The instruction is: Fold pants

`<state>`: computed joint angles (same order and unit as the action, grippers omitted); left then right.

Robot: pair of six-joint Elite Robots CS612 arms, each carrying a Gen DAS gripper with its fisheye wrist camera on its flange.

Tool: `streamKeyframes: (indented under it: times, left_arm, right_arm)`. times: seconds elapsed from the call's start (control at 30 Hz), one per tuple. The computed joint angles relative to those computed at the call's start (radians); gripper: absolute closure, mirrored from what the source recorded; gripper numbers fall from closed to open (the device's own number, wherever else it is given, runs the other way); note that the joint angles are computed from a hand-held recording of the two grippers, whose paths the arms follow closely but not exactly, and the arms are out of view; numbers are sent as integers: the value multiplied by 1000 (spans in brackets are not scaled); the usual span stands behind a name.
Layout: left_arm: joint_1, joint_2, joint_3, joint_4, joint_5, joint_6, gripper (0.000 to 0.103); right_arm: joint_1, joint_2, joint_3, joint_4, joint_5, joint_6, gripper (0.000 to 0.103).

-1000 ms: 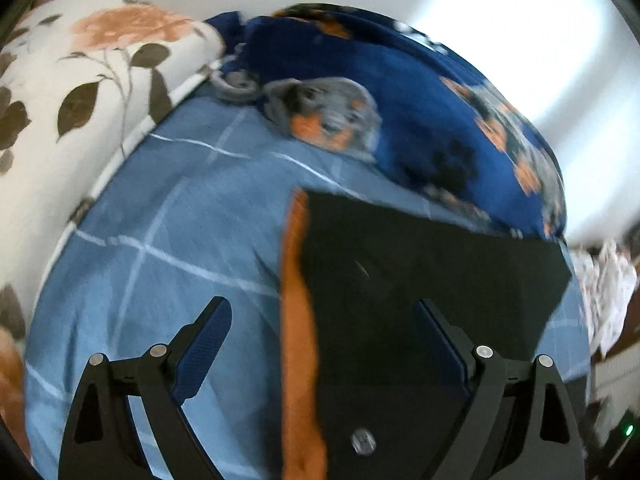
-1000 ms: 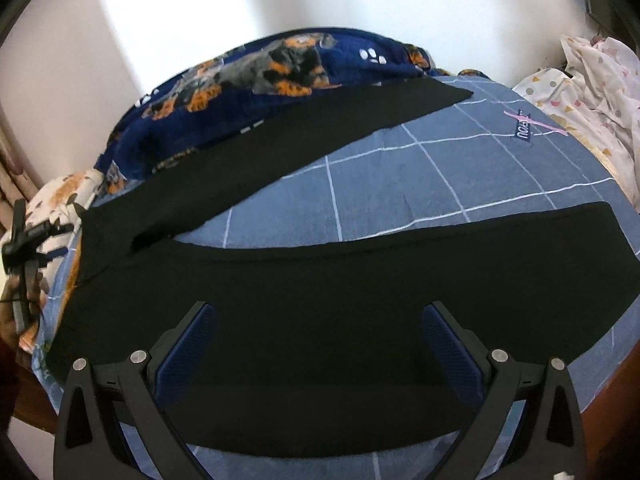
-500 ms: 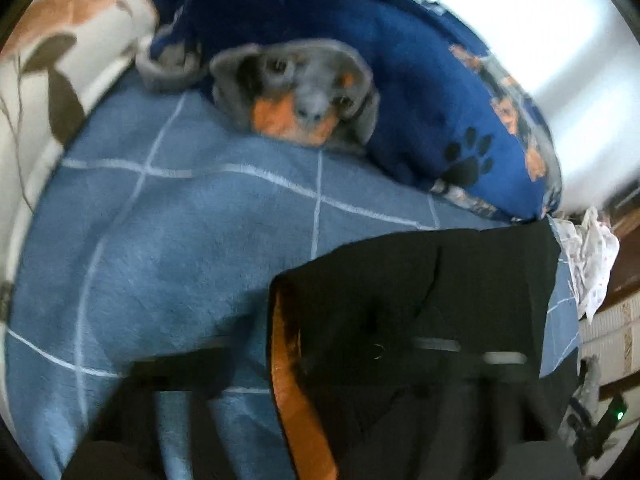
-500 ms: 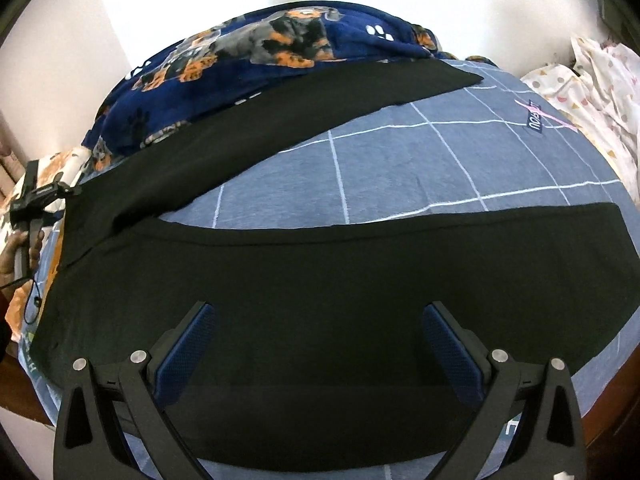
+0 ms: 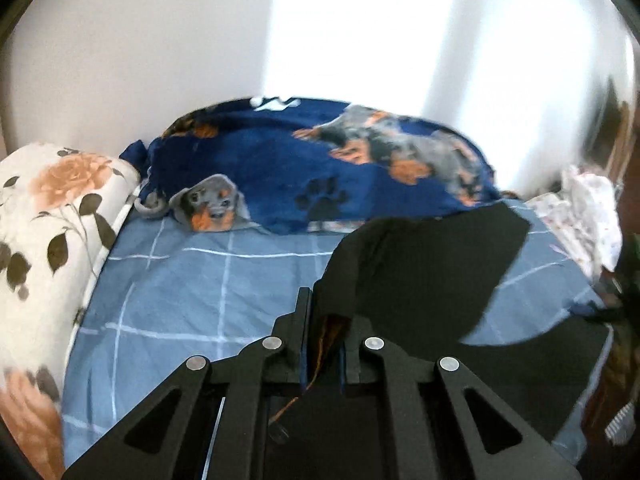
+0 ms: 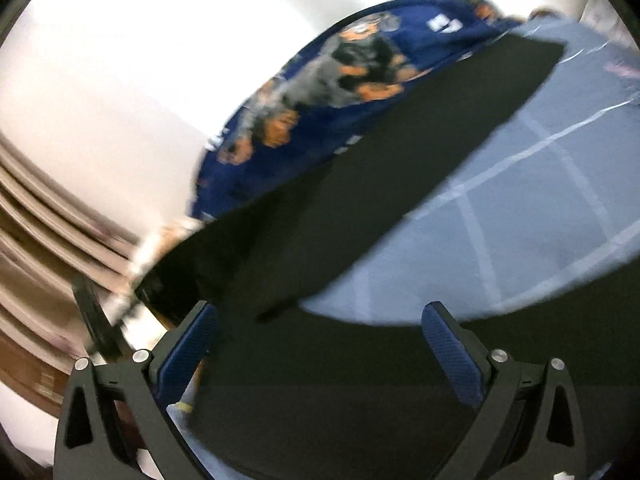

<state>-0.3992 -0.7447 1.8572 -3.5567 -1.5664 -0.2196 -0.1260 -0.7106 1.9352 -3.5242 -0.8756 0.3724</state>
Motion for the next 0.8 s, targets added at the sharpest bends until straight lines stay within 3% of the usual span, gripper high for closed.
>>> streamKeyframes:
  times: [0.1, 0.2, 0.37, 0.43, 0.47, 0.5, 0.53, 0.63, 0.8]
  left_arm:
    - [-24, -20, 72, -82, 7, -38, 92]
    - [-47, -29, 121, -136, 18, -74, 92]
    - [-83, -41, 193, -175, 27, -150, 90]
    - [-89, -42, 204, -165, 24, -165, 90]
    - [-89, -42, 207, -162, 21, -175, 90]
    - [-86, -41, 206, -151, 9, -188, 90]
    - [-84, -41, 205, -143, 0, -194, 90]
    - [-78, -43, 207, -124, 4, -209, 89]
    - [-53, -51, 222, -77, -8, -255, 89]
  right_arm:
    - [7, 39, -93, 39, 115, 64, 1]
    - [20, 79, -191, 111, 178, 104, 1]
    - [34, 148, -338, 205, 183, 210, 2]
    - [38, 169, -378, 233, 155, 250, 14]
    - [37, 172, -386, 258, 143, 249, 40]
    - [39, 171, -393, 308, 123, 237, 81]
    - [41, 166, -392, 358, 97, 223, 95]
    - [38, 153, -351, 340, 76, 201, 95]
    - [41, 77, -187, 222, 4, 53, 96]
